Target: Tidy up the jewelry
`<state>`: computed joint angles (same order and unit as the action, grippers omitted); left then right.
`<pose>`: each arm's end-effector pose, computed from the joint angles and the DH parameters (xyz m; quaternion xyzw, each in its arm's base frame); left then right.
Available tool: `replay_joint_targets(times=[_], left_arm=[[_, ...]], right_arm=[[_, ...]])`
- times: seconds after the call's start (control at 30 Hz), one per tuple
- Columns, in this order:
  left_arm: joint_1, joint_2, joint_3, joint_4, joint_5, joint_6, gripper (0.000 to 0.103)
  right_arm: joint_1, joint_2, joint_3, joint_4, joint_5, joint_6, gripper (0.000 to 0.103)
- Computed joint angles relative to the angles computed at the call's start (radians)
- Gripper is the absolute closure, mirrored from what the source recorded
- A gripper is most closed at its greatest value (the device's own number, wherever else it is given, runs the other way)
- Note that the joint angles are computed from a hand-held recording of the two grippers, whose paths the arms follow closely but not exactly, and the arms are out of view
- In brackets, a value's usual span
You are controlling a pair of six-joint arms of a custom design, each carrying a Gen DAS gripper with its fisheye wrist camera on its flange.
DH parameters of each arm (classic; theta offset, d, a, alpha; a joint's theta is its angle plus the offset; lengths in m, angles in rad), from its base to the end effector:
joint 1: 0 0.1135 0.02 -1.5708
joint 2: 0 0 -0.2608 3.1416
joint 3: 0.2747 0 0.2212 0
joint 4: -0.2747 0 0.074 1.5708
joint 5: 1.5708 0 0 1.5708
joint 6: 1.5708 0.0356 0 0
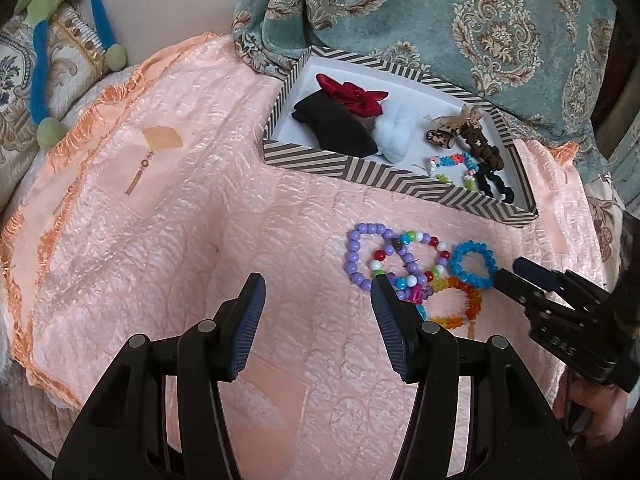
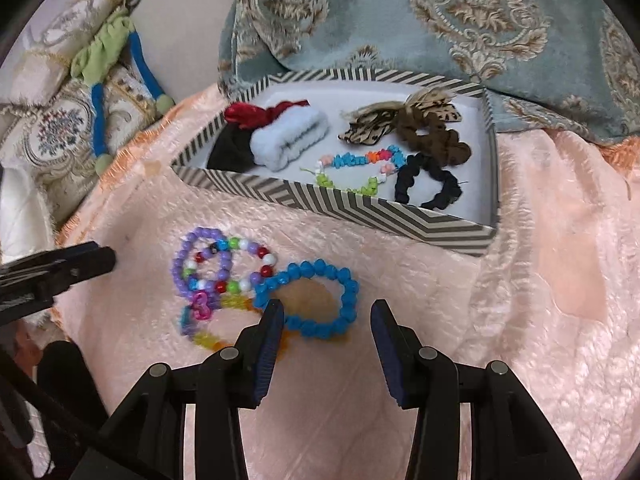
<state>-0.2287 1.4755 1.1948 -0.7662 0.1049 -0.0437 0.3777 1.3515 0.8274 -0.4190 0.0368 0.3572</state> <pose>0.2632 -0.0651 0.2771 0.1026 0.9592 -0.0853 0.2493 0.2254 0.0880 0.2248 -0.0041 0.9510 0.0946 0.2944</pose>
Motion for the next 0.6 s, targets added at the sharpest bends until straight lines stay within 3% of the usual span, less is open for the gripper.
replay_joint_targets(times=[0.13, 0.27, 0.6], left_arm=[[0.001, 0.021, 0.009, 0.003, -0.002, 0.0, 0.048], [0.007, 0.051, 0.016, 0.011, -0.003, -0.004, 0.048], [-0.019, 0.19, 0.075, 0.031, 0.009, -0.047, 0.048]], right_arm=[[-0.003, 0.084, 0.019, 0.037, 0.002, -0.027, 0.073], [-0.012, 0.091, -0.002, 0.061, 0.014, -0.047, 0.093], [-0.115, -0.014, -0.067, 0.056, -0.052, -0.061, 0.095]])
